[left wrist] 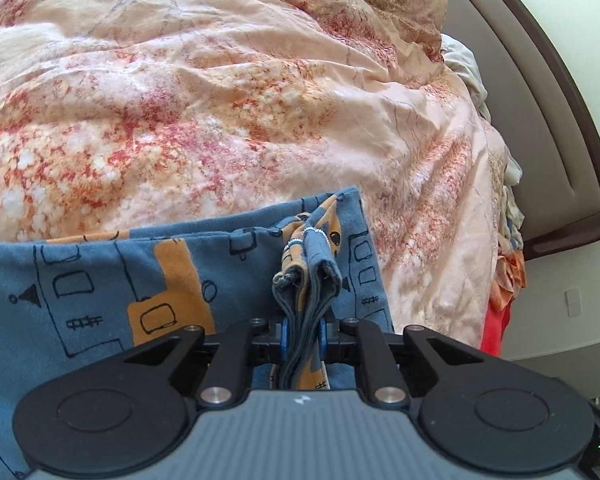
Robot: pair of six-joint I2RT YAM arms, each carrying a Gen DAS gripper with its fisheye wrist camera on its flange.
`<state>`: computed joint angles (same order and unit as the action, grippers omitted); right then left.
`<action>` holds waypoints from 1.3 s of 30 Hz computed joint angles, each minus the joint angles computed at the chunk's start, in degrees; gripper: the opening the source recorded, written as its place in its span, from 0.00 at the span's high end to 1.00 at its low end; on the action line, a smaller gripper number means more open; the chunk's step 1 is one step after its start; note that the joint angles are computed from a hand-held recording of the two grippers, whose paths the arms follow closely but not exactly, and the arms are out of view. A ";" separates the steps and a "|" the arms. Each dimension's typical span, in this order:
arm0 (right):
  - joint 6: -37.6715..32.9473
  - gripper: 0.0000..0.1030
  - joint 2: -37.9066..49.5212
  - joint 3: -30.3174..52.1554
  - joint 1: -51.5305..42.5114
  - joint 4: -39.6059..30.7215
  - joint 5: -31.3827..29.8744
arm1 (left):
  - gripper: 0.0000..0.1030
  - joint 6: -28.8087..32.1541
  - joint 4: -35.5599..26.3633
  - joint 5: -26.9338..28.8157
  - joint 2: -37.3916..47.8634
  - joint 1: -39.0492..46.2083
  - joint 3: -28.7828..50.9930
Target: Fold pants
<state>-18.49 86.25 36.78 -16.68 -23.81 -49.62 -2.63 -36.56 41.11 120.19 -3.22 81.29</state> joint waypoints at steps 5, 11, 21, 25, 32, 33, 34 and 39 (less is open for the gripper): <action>26.98 0.35 0.63 -7.97 -6.51 12.87 -6.56 | 0.87 -5.14 -0.36 5.11 1.34 2.05 0.84; 58.31 0.35 -0.50 -20.70 -6.10 41.12 -6.60 | 0.87 -13.76 2.31 11.35 2.64 3.48 0.28; 79.34 0.53 6.12 -30.76 -5.15 66.68 -1.28 | 0.88 -4.83 -3.14 2.70 1.82 3.09 1.76; 77.99 0.79 6.92 -31.58 -5.50 65.37 0.36 | 0.88 -4.39 -3.25 3.20 0.72 4.00 0.28; 75.69 0.84 -2.11 -32.85 -4.20 57.40 -1.05 | 0.88 -4.03 -4.46 4.70 -0.99 6.71 -1.14; 76.10 0.84 -3.62 -32.99 -3.71 56.33 -1.33 | 0.88 -3.93 -4.63 4.87 -1.33 7.24 -1.47; 77.23 0.84 -5.07 -33.34 -3.20 55.63 -1.67 | 0.88 -3.66 -4.81 4.80 -1.80 7.85 -1.92; 80.87 0.84 -9.74 -35.33 1.68 56.04 -1.23 | 0.88 -0.83 -6.55 3.03 -3.90 11.06 -3.64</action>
<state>62.38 76.51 1.45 -15.00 32.23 -50.85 -3.47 -43.11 44.14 116.29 7.84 77.66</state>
